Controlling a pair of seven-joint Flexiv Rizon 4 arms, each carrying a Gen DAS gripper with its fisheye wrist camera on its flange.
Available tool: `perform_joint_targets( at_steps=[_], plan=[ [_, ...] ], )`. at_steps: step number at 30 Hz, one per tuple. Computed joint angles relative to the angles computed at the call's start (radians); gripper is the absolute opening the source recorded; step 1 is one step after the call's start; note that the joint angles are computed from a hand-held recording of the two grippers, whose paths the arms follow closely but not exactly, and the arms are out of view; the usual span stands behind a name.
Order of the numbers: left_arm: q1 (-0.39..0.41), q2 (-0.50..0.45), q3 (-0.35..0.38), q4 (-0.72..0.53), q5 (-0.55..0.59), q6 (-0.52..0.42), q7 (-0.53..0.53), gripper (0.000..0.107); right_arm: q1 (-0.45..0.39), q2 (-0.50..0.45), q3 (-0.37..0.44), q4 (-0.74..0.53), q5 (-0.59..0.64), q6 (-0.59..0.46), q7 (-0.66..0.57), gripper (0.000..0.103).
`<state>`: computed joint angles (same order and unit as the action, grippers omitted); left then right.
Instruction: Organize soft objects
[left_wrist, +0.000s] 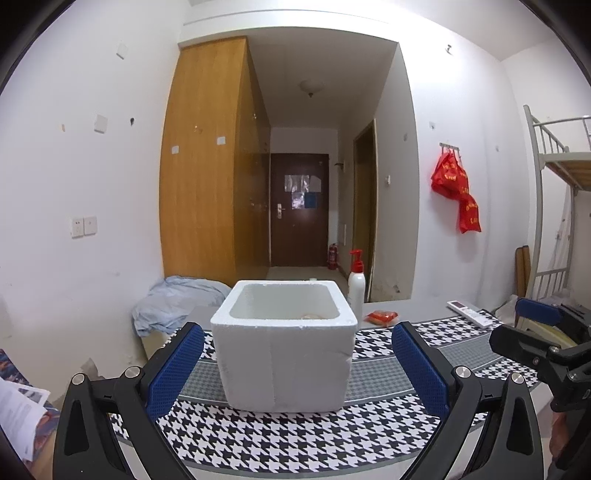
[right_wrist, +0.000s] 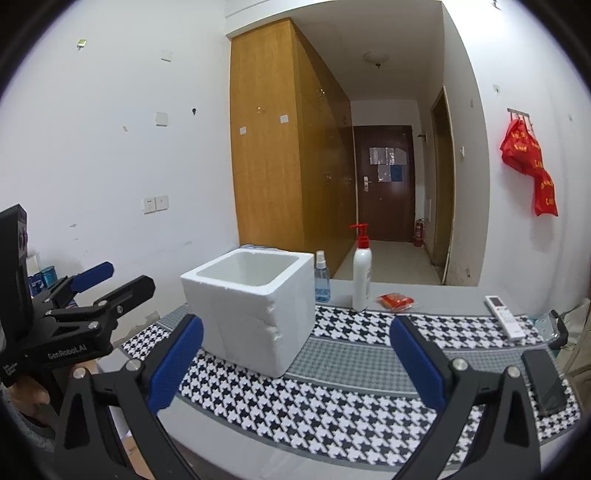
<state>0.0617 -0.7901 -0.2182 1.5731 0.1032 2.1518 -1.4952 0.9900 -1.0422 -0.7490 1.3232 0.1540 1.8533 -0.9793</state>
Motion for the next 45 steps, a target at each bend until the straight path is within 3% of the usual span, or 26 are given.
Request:
perform_joint_targets(
  at_steps=[7,21,31,41,45],
  plan=[
    [-0.02,0.0,0.035,0.037,-0.012,0.05,0.004,0.102,0.063,-0.037,-0.075,0.032,0.052,0.009,0.015,0.102],
    [-0.013,0.009,0.04,0.108,0.007,0.129,-0.031,0.102,0.086,-0.031,-0.049,0.07,0.107,0.047,-0.033,0.102],
    [-0.033,0.045,0.081,0.197,-0.006,0.199,-0.026,0.102,0.171,-0.038,-0.104,0.131,0.165,0.065,-0.044,0.102],
    [-0.031,0.067,0.089,0.26,0.007,0.268,-0.037,0.102,0.276,-0.078,-0.218,0.198,0.239,0.062,-0.049,0.102],
    [-0.032,0.073,0.094,0.276,0.01,0.285,-0.038,0.102,0.28,-0.076,-0.219,0.209,0.239,0.071,-0.035,0.102]
  ],
)
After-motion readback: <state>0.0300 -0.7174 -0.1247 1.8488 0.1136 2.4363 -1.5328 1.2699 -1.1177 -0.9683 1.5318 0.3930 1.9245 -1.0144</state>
